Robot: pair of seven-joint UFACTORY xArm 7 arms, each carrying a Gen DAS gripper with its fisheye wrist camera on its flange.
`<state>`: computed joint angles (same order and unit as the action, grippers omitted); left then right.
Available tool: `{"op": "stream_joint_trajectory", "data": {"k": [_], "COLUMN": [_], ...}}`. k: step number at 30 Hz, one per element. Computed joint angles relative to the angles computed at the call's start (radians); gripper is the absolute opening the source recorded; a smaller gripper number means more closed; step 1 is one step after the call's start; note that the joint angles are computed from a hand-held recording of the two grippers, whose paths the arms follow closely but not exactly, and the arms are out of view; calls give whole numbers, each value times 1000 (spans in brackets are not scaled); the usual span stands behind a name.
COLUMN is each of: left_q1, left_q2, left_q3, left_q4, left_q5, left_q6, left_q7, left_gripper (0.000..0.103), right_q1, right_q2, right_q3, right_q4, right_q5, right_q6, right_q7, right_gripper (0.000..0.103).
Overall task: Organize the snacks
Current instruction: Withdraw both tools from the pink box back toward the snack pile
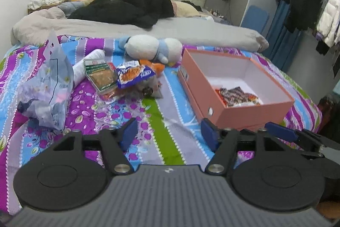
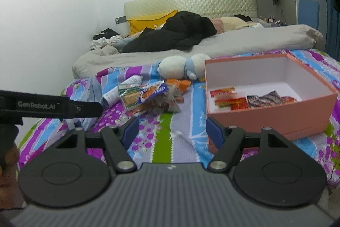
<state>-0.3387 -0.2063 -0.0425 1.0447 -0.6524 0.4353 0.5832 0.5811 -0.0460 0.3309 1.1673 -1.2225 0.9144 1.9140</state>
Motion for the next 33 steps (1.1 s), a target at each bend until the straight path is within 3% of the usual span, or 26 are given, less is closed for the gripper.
{"op": "stream_joint_trajectory", "data": {"k": [5, 7, 9, 20, 28, 31, 33], "left_q1": [23, 34, 42, 111, 158, 176, 193], "left_q2": [26, 48, 70, 248, 379, 435, 475], "left_q3": [-2, -2, -3, -54, -96, -112, -131], "left_q4": [-9, -1, 8, 145, 275, 339, 388], "left_q5": [37, 41, 38, 62, 136, 161, 157], "left_q6": [-19, -28, -43, -91, -94, -79, -57], "left_q7": [-46, -69, -77, -66, -123, -146, -138], "left_gripper": [77, 90, 93, 99, 100, 100, 100], "right_q1": [-3, -2, -1, 22, 30, 32, 33], "right_q2": [19, 31, 49, 165, 248, 283, 303], "right_q3": [-7, -13, -22, -93, -158, -181, -196], "right_q4": [5, 11, 22, 109, 192, 225, 242], "right_q5": [-8, -12, -15, -18, -33, -17, -12], "right_q6": [-30, -38, -50, -118, -182, -209, -231], "right_q7": [-14, -16, -25, -106, -140, -158, -175], "right_gripper": [71, 71, 71, 72, 73, 100, 103]}}
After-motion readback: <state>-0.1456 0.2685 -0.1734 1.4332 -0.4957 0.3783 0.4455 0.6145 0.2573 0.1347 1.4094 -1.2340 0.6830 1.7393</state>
